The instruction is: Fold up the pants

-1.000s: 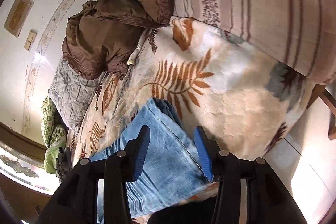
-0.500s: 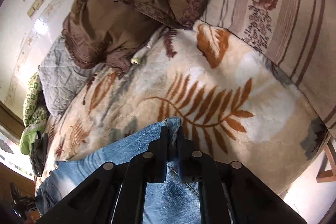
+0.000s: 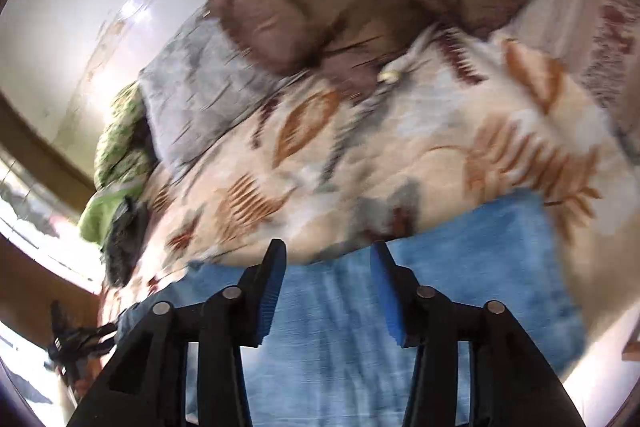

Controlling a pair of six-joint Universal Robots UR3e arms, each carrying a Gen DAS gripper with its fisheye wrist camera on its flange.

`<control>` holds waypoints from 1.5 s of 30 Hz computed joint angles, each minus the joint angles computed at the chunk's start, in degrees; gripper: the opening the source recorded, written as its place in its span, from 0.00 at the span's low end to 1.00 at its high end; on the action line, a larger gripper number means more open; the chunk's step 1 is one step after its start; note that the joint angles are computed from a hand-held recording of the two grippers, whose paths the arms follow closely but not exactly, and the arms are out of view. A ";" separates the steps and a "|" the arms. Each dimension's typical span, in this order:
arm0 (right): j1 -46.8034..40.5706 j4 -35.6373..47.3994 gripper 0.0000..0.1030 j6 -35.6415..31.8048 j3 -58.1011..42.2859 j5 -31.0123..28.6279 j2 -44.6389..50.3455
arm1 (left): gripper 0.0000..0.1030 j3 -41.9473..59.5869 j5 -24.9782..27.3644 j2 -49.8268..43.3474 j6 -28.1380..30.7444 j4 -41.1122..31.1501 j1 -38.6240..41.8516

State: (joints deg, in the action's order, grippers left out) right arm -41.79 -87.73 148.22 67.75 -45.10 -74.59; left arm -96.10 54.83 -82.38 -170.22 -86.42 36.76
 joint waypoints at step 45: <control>11.96 34.81 0.53 -7.02 24.51 6.29 -12.78 | 0.68 -16.83 -9.66 31.80 17.10 -47.48 24.77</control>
State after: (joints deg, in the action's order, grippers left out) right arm -29.84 -52.93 141.20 92.26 -38.82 -87.37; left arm -112.94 45.16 -50.57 -153.11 -133.90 61.53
